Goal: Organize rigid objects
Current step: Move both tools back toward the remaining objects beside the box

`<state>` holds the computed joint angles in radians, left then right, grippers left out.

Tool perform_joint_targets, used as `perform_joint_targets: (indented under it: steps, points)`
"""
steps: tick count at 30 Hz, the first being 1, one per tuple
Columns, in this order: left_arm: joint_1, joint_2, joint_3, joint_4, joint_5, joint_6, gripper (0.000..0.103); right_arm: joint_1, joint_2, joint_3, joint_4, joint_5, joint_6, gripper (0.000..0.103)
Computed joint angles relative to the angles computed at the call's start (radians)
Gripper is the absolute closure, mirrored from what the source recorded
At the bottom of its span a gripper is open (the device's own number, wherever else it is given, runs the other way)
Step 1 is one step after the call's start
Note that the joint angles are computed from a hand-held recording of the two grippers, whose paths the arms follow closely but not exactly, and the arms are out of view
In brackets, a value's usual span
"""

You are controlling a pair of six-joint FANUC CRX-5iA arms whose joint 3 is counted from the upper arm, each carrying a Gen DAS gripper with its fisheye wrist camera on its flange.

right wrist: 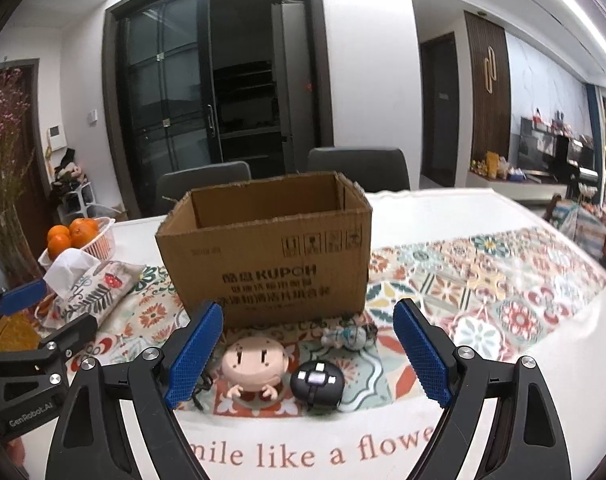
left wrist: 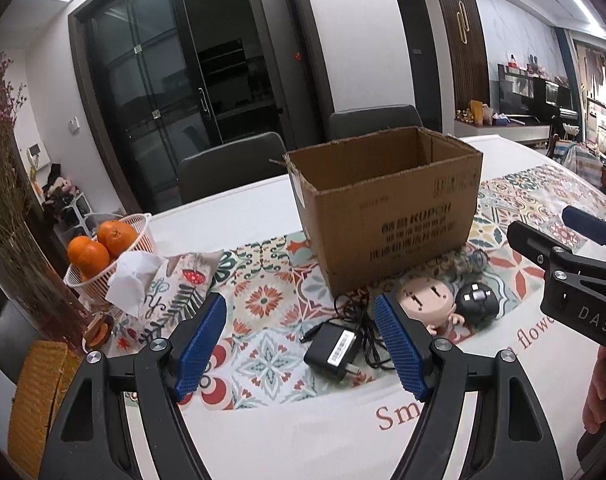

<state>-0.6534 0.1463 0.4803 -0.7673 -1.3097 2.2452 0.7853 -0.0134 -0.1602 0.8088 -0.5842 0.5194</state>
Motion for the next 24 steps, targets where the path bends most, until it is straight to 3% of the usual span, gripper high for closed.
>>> perform_joint_targets:
  steps: [7,24]
  points:
    - [0.025,-0.019,-0.058,0.055,0.037,-0.021,0.027,0.014,-0.014,-0.059,0.073,-0.019,-0.099,0.015]
    - [0.128,-0.008,-0.113,0.220,0.096,-0.126,0.027,0.038,0.048,-0.006,-0.075,-0.120,-0.103,0.015]
